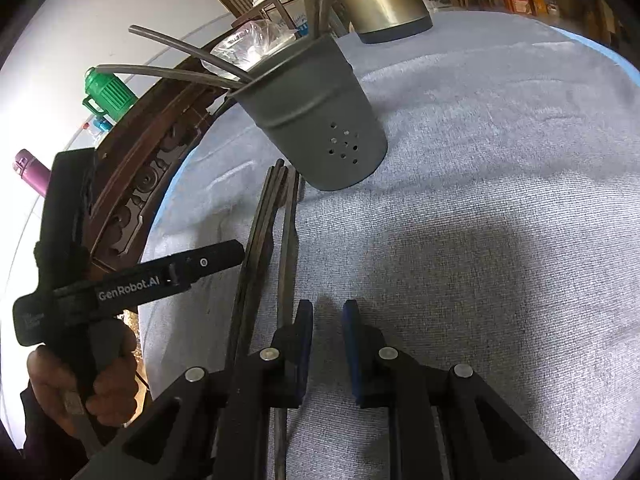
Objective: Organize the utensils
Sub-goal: 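Align the right tool's fingers around one chopstick while the left tool approaches another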
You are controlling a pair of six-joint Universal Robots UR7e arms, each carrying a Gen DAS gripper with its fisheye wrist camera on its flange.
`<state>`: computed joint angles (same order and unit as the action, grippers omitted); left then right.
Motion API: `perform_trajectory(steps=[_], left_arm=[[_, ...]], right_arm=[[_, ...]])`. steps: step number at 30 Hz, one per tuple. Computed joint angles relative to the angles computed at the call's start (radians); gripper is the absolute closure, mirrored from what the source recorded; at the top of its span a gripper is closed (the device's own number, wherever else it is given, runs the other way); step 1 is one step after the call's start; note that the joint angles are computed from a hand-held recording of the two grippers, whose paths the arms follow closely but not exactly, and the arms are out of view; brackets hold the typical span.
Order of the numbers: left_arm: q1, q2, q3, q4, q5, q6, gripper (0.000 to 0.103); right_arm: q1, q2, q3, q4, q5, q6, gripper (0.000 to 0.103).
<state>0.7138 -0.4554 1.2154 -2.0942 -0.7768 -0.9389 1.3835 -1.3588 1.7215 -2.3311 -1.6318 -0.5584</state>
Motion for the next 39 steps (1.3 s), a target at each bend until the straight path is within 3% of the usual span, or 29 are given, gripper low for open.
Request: perform_trajectory(steps=[4, 12, 16, 21, 24, 29, 32, 39], left_arm=[[0.0, 0.026, -0.039, 0.045, 0.018, 0.001, 0.023], [-0.005, -0.01, 0.036, -0.005, 0.02, 0.011, 0.021], [-0.012, -0.015, 0.032, 0.14, 0.07, -0.055, 0.022], [-0.018, -0.062, 0.109, 0.001, 0.03, -0.033, 0.022], [-0.018, -0.05, 0.096, -0.06, 0.014, 0.041, 0.022], [-0.016, 0.002, 0.032, -0.034, 0.002, 0.066, 0.022], [-0.008, -0.008, 0.065, -0.106, -0.028, 0.083, 0.022], [-0.005, -0.018, 0.083, -0.101, -0.013, 0.11, 0.02]], right_arm=[[0.006, 0.0, 0.008, -0.016, -0.01, -0.008, 0.085], [0.012, 0.004, 0.006, -0.016, -0.019, 0.001, 0.085], [0.023, 0.007, 0.011, -0.032, -0.038, 0.001, 0.085], [0.04, 0.019, 0.011, -0.038, -0.035, -0.01, 0.085], [0.05, 0.028, 0.01, -0.043, -0.049, -0.014, 0.085], [0.045, 0.029, 0.017, -0.048, -0.053, -0.009, 0.085], [0.04, 0.03, 0.017, -0.053, -0.046, -0.007, 0.085], [0.034, 0.03, 0.017, -0.054, -0.037, -0.014, 0.085]])
